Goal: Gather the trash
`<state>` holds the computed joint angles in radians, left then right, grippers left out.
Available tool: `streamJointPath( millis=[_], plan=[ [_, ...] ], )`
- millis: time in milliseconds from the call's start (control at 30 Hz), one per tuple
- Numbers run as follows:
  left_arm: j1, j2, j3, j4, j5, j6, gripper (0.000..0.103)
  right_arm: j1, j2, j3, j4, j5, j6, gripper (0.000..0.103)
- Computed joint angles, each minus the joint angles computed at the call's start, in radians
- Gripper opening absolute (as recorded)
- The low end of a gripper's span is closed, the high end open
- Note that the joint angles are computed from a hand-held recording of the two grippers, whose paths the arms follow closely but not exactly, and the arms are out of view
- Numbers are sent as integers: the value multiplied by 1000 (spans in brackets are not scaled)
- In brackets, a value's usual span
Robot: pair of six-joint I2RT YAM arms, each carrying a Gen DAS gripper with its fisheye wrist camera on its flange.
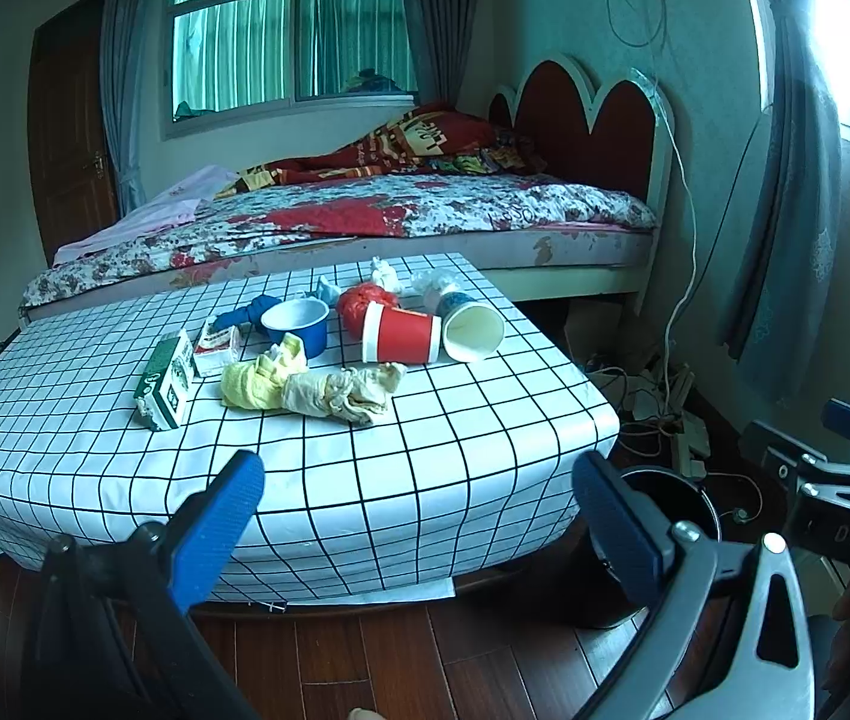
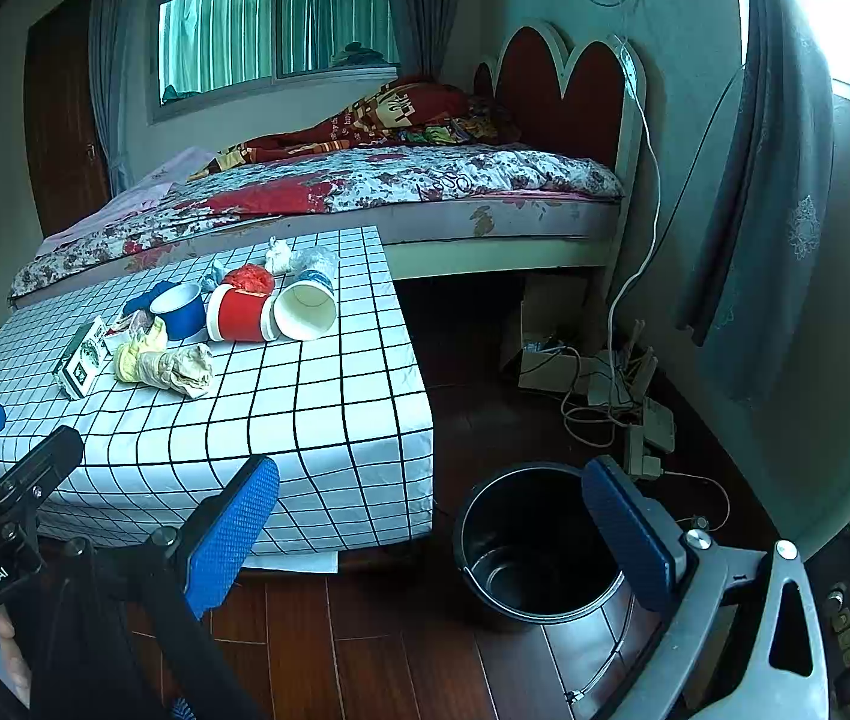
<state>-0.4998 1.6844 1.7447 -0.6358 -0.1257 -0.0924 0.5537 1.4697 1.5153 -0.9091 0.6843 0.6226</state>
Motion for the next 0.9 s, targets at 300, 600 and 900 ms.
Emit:
streamJointPath(
  millis=[300, 600, 900],
  plan=[
    [-9, -5, 7, -3, -2, 11, 102, 7, 3, -4, 0, 2, 7, 102],
    [-9, -8, 7, -8, -5, 6, 102, 7, 2, -14, 4, -1, 11, 102],
    [2, -9, -3, -2, 10, 7, 102, 9, 2, -19, 4, 2, 16, 102]
  ],
)
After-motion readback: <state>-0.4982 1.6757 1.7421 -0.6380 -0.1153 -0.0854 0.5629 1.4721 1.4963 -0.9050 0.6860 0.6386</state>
